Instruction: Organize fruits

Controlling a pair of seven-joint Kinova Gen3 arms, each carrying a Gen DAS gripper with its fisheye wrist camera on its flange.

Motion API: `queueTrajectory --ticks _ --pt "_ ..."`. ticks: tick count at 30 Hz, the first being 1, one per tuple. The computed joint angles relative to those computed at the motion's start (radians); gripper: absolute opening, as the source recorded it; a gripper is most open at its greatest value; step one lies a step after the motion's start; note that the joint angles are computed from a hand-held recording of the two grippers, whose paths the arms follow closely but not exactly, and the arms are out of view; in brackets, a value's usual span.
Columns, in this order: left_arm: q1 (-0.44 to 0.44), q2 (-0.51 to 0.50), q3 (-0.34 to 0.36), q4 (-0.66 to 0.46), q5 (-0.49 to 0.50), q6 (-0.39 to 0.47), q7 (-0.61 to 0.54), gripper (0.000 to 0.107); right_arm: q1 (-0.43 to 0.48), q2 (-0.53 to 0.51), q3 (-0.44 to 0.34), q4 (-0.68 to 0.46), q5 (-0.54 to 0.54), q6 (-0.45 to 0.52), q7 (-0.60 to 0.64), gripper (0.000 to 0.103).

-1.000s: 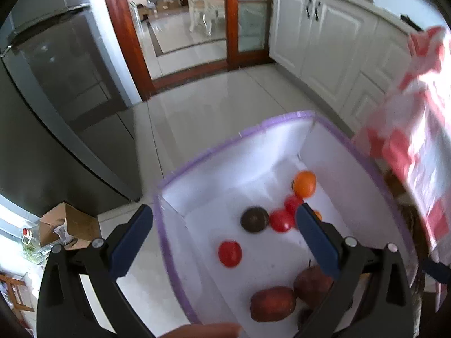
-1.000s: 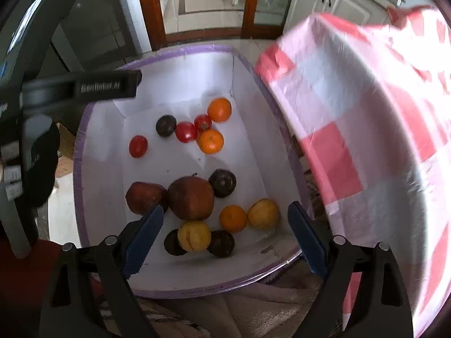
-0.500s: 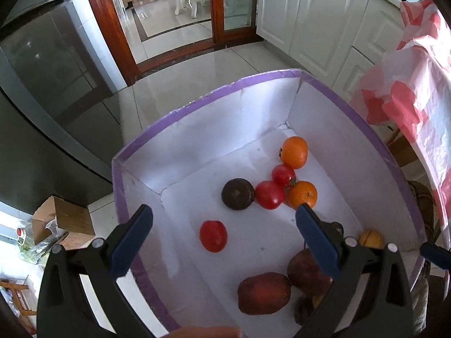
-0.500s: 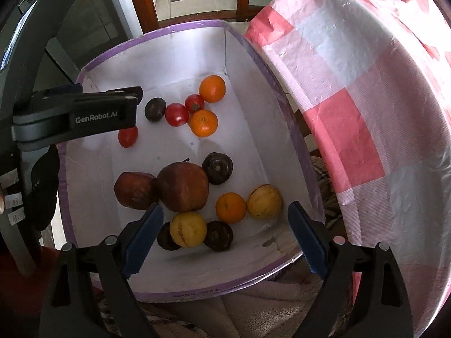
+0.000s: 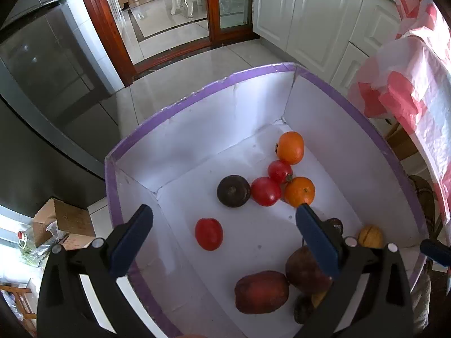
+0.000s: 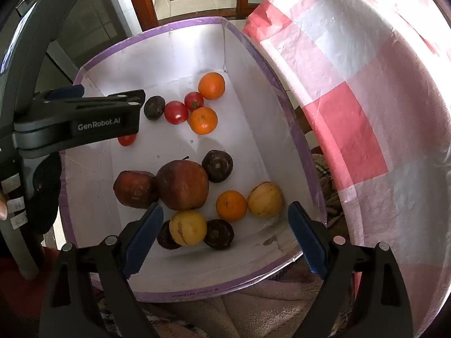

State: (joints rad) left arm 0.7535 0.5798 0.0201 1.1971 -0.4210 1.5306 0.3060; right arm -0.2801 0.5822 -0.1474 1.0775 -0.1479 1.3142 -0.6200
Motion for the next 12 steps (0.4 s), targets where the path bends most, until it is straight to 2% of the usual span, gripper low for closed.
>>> queueTrajectory --ticks 4,9,12 --pt "0.006 0.023 0.000 -0.035 -0.007 0.044 -0.019 0.102 0.001 0.001 0.000 -0.001 0.000 0.001 0.000 0.087" --pt "-0.009 0.001 0.002 0.000 0.019 -0.006 -0.014 0.102 0.001 0.001 -0.001 -0.004 -0.002 0.003 0.003 0.087" --pt "-0.009 0.000 0.002 -0.001 0.021 -0.001 -0.011 0.102 0.001 0.003 -0.001 -0.011 -0.005 0.006 0.004 0.087"
